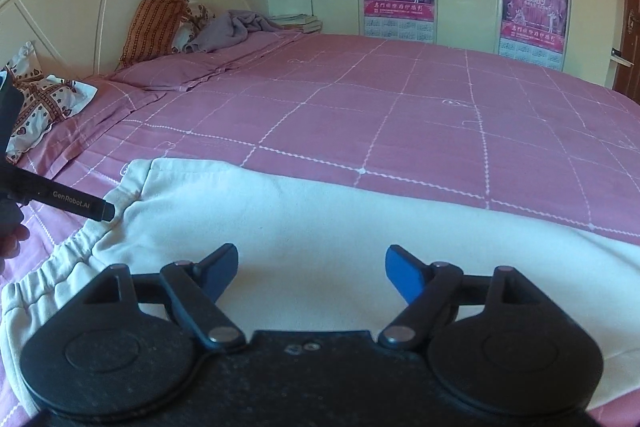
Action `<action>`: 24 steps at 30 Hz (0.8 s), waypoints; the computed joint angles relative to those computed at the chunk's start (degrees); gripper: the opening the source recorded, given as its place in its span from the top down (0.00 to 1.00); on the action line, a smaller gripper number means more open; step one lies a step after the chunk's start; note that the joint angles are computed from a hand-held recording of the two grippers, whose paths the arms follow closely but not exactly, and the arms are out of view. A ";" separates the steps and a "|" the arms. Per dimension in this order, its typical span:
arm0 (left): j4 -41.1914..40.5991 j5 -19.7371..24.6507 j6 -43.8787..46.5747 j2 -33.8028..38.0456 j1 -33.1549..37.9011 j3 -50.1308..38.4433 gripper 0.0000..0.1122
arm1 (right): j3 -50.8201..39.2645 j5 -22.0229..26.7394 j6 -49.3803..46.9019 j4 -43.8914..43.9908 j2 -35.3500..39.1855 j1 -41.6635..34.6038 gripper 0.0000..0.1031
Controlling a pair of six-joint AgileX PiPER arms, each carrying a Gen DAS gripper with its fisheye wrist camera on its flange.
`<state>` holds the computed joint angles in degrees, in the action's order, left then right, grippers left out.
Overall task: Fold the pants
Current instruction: 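Lower both tools to the waistband and close both grippers on it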
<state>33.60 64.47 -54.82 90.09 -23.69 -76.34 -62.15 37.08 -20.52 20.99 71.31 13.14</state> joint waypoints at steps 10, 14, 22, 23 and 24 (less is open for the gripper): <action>-11.60 -13.49 15.90 8.60 13.24 -2.57 0.45 | -9.85 -2.03 -8.92 5.66 15.63 -0.71 0.20; -15.94 -16.06 20.28 8.89 14.08 -2.55 0.63 | -18.88 1.00 -10.93 4.99 24.12 -0.63 0.20; -9.26 -15.37 16.54 3.89 9.64 1.10 0.88 | -37.20 8.77 -4.07 -4.47 38.52 1.68 0.24; -8.86 -14.72 15.89 3.50 9.19 0.93 0.89 | -38.78 10.58 -4.05 -4.87 39.82 1.84 0.26; -9.07 -14.21 15.95 3.12 9.12 0.68 0.90 | -38.47 10.33 -4.38 -5.59 39.88 2.18 0.28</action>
